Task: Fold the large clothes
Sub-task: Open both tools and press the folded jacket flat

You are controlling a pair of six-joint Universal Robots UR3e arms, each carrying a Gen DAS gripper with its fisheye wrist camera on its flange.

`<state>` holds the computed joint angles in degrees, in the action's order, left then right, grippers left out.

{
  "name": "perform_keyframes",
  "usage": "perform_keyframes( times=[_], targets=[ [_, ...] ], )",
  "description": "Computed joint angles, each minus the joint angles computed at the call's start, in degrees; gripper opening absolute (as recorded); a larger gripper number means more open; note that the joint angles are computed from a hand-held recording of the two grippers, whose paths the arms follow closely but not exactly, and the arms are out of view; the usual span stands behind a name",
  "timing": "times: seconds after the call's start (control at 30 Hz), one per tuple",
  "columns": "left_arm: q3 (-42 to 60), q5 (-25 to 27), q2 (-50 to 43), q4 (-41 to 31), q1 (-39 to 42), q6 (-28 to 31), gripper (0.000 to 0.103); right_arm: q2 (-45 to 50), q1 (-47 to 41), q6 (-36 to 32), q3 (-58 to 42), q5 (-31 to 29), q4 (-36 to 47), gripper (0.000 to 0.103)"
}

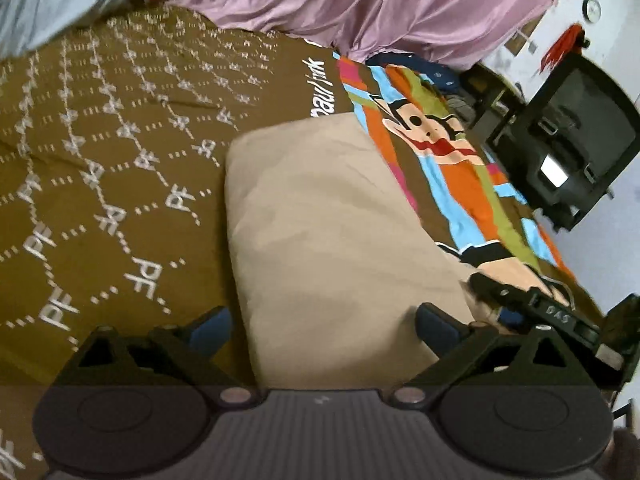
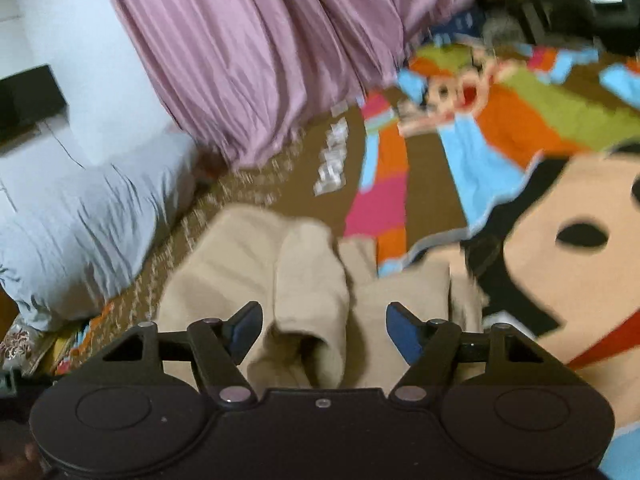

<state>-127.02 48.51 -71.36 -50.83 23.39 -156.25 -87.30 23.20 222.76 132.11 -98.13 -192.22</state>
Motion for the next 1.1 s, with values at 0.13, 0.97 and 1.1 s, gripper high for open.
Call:
perform_keyframes(
  times=[0.13,0.97,1.1],
  targets=[
    [-0.45,-0.21,-1.84,-1.43,0.3,2.57,0.101,0.42,0.07,0.06,0.02,0.52,-0.02,0.024],
    [0.51,-2.24,-7.68,-3.66,0.17,5.58,0.103,22.28,3.73,-37.65,-52.9,-1.03,33.77,0.065],
    [0.38,-2.24,-7.99,-2.59,-0.17,5.59,0.103,33.86,2.35,-40.53,-70.27,4.09,45.93,0.059]
  ],
)
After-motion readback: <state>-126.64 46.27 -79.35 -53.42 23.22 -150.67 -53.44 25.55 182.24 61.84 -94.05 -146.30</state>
